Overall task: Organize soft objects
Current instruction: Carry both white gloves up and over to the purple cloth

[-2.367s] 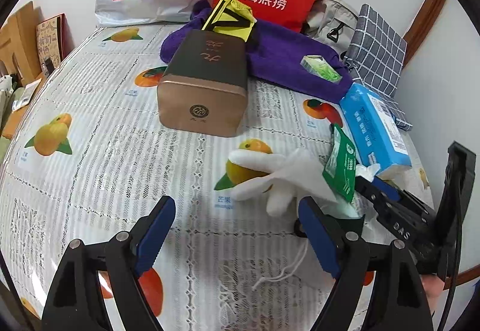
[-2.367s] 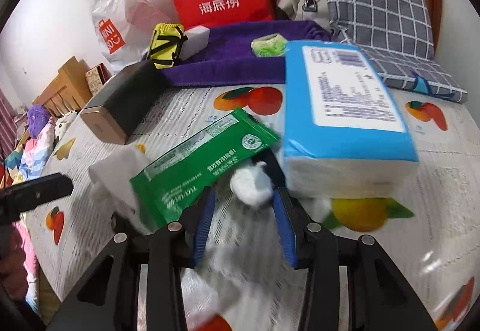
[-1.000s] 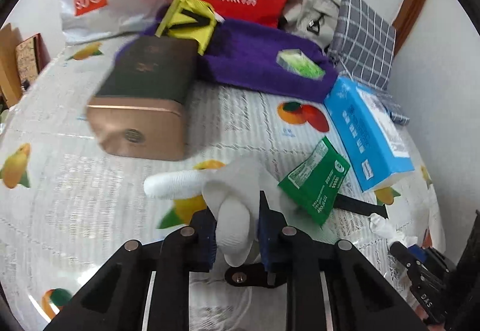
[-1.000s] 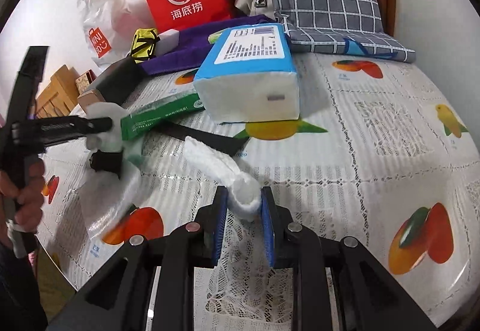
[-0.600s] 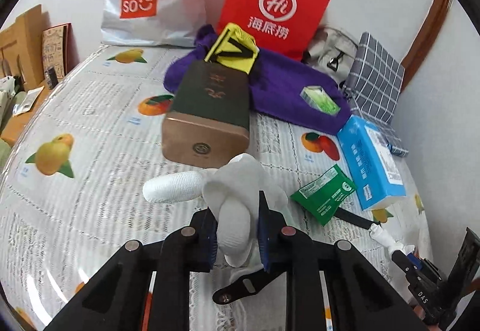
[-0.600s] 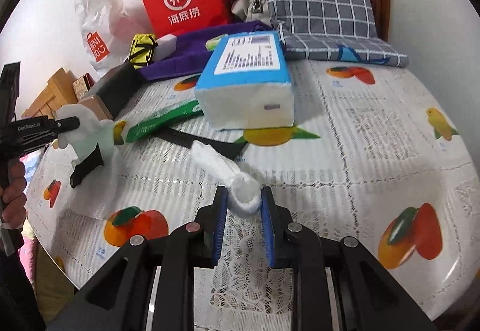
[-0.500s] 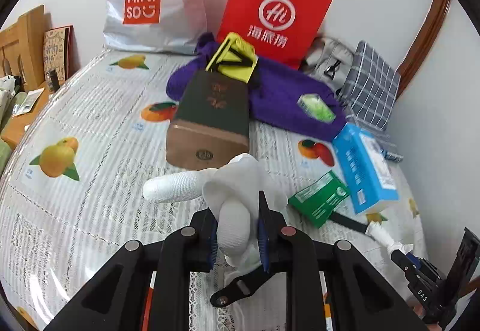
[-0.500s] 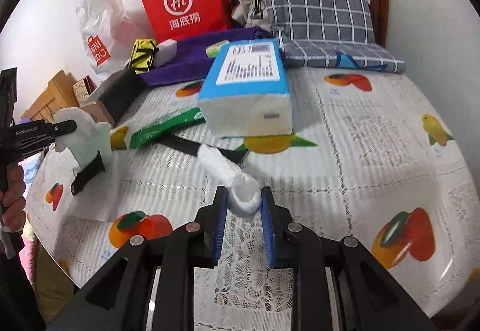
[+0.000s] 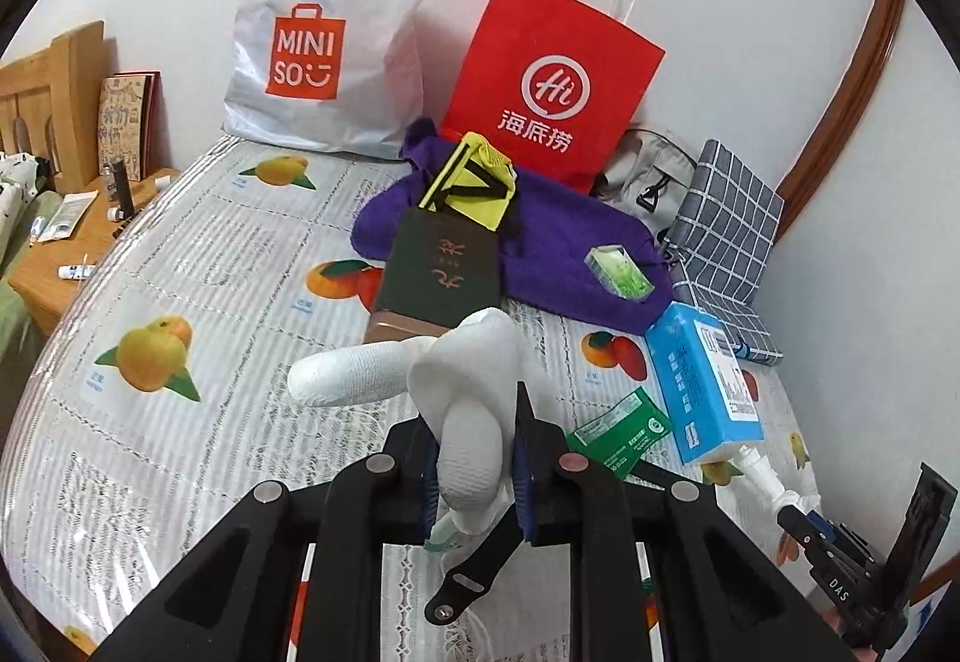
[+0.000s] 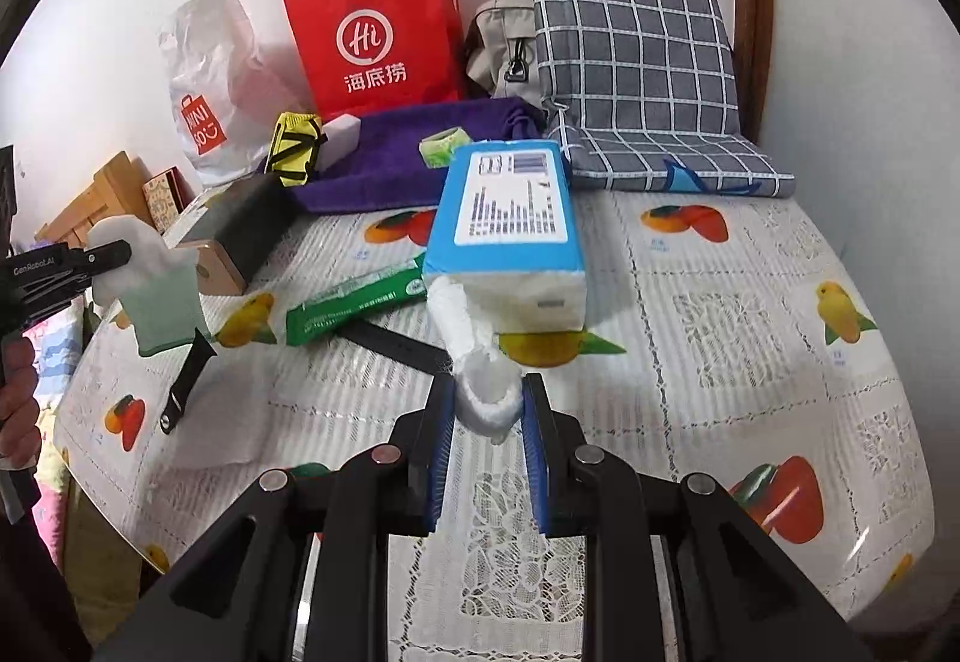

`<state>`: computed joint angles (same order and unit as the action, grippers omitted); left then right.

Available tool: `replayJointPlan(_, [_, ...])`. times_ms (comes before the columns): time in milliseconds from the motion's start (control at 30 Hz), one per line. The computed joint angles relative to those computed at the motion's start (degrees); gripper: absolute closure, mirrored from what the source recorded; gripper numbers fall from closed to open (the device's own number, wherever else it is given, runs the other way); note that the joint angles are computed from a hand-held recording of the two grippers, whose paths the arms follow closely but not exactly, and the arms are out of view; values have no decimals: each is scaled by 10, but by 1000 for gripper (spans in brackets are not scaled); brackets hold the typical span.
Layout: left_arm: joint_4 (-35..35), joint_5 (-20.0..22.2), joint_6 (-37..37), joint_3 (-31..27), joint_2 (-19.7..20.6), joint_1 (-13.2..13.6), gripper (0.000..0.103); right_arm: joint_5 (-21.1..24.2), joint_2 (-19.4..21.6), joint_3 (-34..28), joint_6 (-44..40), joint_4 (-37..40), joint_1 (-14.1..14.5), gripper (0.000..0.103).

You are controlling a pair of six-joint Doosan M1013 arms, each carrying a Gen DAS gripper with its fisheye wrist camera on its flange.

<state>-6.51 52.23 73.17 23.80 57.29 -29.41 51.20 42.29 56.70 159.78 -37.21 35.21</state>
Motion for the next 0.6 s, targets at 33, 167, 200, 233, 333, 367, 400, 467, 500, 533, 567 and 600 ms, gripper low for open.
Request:
replayJointPlan(33, [1, -1, 0, 1, -1, 0, 84, -3, -1, -1, 0, 3, -1, 81])
replayJointPlan(167, [7, 4, -3, -5, -1, 1, 84, -5, 0, -12, -3, 10, -3, 81])
replayJointPlan(200, [7, 5, -2, -7, -1, 1, 84, -2, 2, -16, -5, 9, -3, 81])
replayJointPlan(233, [8, 7, -2, -10, -1, 1, 84, 3, 4, -21, -8, 8, -3, 81])
replayJointPlan(333, [11, 18, -2, -31, 7, 1, 84, 9, 7, -35, -12, 7, -5, 81])
replayJointPlan(367, [10, 21, -3, -36, 9, 1, 84, 6, 8, -38, -13, 4, -6, 81])
replayJointPlan(400, [9, 21, -2, -39, 10, 1, 84, 9, 9, -42, -15, 3, -6, 81])
replayJointPlan(467, [6, 31, 5, -59, 17, 1, 84, 16, 13, -54, -20, 3, -7, 81])
replayJointPlan(500, [8, 34, 6, -67, 20, 1, 84, 17, 14, -60, -24, 5, -9, 81])
replayJointPlan(533, [9, 35, 6, -72, 22, 0, 84, 17, 16, -66, -32, 11, -10, 81])
replayJointPlan(567, [7, 39, 8, -82, 26, 0, 84, 19, 18, -71, -38, 15, -12, 81])
replayJointPlan(600, [6, 44, 9, -95, 31, 0, 84, 21, 20, -79, -43, 17, -13, 81])
